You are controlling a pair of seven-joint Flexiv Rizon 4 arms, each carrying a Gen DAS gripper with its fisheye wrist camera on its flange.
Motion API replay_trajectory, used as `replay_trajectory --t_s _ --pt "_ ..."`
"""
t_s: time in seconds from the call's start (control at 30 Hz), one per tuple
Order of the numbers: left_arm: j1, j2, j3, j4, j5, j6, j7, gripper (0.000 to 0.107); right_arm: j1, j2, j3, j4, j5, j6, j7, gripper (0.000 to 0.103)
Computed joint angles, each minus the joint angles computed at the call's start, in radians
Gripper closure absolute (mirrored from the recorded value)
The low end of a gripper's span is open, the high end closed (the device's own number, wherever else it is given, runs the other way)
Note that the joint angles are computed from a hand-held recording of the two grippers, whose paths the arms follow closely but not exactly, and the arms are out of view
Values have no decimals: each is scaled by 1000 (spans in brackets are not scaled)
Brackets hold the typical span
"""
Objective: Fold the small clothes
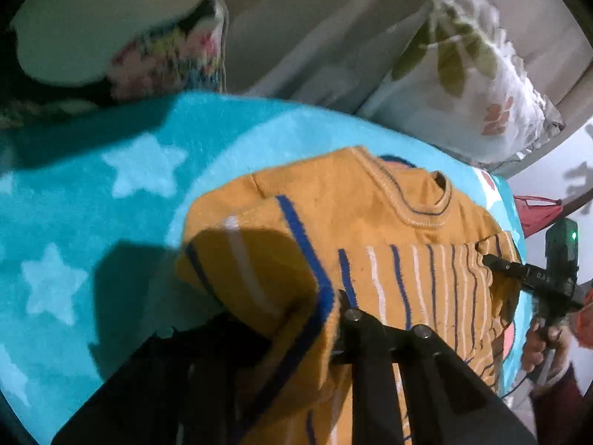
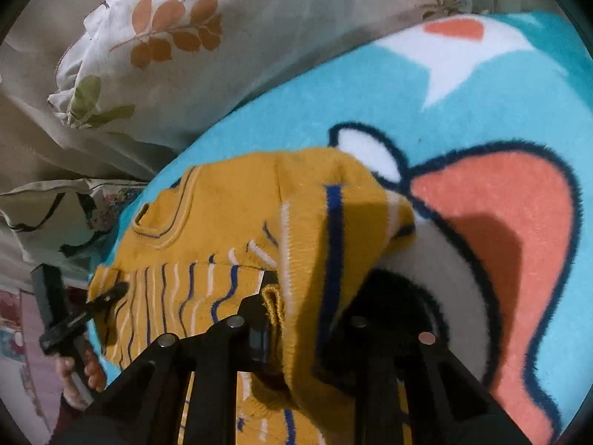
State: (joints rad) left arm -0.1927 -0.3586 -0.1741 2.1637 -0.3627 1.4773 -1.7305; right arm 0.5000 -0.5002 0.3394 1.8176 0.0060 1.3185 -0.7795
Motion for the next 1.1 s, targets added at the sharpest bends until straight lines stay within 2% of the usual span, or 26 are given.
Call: replay_trajectory --t_s 0.03,0.13,0.2,0.27,0.4,0.53,0.6,0.67,0.7,0.73,0.8,0.9,1.0,1.1 --pt "-35 7 46 -14 33 -13 -27 89 5 2 -8 -6 -7 -2 4 82" --pt "-85 25 120 -62 113 -53 -75 90 1 2 -13 -39 -16 -7 -2 83" --pt "-98 34 148 -94 157 -76 -101 90 -7 3 -15 -62 -19 -5 -15 84" --pt "-94 37 157 -122 182 -89 -118 90 -13 6 -19 -83 -18 -4 -20 84" --pt "-44 25 125 -154 161 -89 -94 90 -10 -9 -43 -143 -34 2 -22 84" --pt "-55 -28 156 -193 190 -137 -123 88 -10 -58 -47 -191 -47 -54 -31 84" --pt "-128 -64 251 -244 295 -210 -217 83 -11 -91 -42 -215 -43 -93 -40 82" --pt "-154 -79 289 -260 365 -230 -284 76 -3 -102 -55 -221 -44 -122 -29 76" --pt "-158 -75 297 -246 383 -214 -322 71 -3 -106 -60 -217 -40 -122 -24 72" --pt "-147 -66 288 -228 384 -196 -340 68 -5 -107 -60 -216 -35 -123 -20 71" --pt "-123 -39 264 -184 372 -161 -360 66 -7 -89 -67 -197 -30 -113 -10 60" --pt "-161 31 312 -137 441 -170 -452 63 -4 -40 -90 -148 -48 -87 7 58" --pt "-208 130 366 -85 565 -200 -612 55 15 40 -126 -70 -96 -84 53 48" --pt "-232 209 374 -43 666 -247 -746 53 -31 103 -67 -3 -56 -90 18 47"
